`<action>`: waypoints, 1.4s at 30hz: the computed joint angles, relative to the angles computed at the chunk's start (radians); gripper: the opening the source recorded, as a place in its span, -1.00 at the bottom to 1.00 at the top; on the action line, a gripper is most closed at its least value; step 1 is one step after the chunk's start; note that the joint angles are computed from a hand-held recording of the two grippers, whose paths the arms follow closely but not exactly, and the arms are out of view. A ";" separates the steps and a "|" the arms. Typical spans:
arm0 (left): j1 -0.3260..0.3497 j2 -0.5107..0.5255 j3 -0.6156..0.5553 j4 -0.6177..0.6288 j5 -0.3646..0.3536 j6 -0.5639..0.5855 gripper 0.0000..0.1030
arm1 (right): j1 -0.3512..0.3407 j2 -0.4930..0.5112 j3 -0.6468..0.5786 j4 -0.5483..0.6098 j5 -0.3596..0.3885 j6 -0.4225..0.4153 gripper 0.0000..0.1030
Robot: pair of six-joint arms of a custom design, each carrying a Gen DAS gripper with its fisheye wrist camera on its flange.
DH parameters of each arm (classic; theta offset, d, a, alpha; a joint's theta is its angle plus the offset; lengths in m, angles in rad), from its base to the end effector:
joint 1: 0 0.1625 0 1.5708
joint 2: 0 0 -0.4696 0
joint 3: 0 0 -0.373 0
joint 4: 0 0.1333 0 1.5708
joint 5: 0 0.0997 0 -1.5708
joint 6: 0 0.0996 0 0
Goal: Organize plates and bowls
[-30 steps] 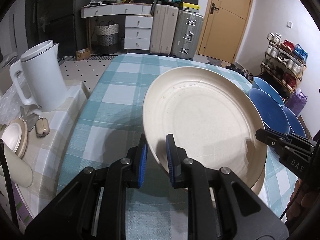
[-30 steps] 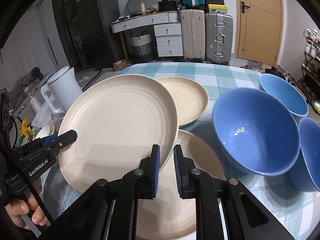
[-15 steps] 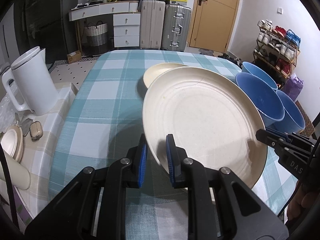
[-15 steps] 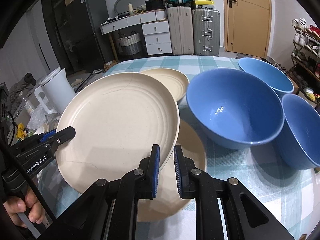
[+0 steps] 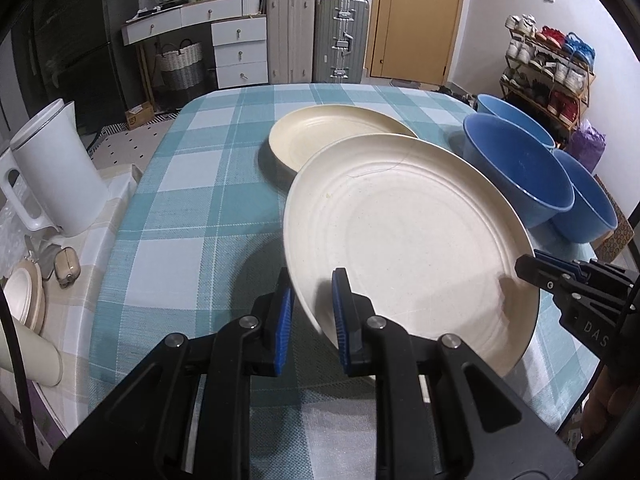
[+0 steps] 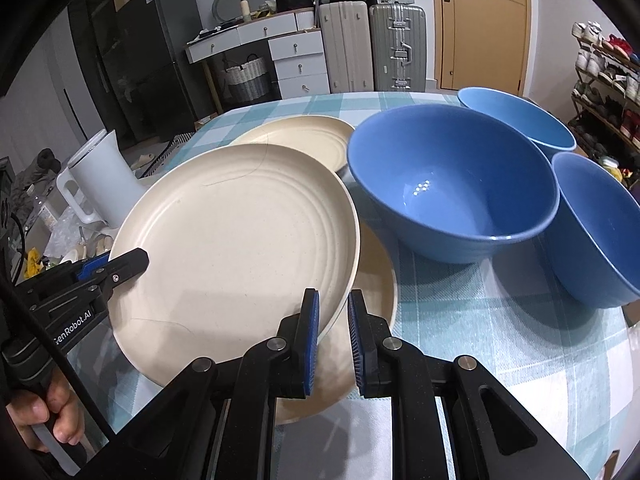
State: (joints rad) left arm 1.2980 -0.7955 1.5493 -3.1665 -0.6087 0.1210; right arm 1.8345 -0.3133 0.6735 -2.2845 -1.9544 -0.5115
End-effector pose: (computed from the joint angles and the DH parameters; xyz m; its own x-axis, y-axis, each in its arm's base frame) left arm 0.0159 -0.7412 0.2790 -0.6886 -0.3546 -0.6325 0.2645 0.6893 -0.6745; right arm 0.3329 -0.8644 0.1236 -0.6904 -0.5450 0.4756 -0.6680 0.7327 -0.1300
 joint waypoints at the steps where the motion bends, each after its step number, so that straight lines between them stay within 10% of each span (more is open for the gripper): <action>1: 0.001 0.003 -0.002 0.004 -0.001 0.001 -0.70 | -0.001 -0.002 0.004 -0.001 -0.003 0.003 -0.71; 42: 0.014 0.088 -0.068 0.124 0.082 0.046 -0.56 | 0.002 -0.015 0.111 -0.141 -0.122 -0.064 -0.68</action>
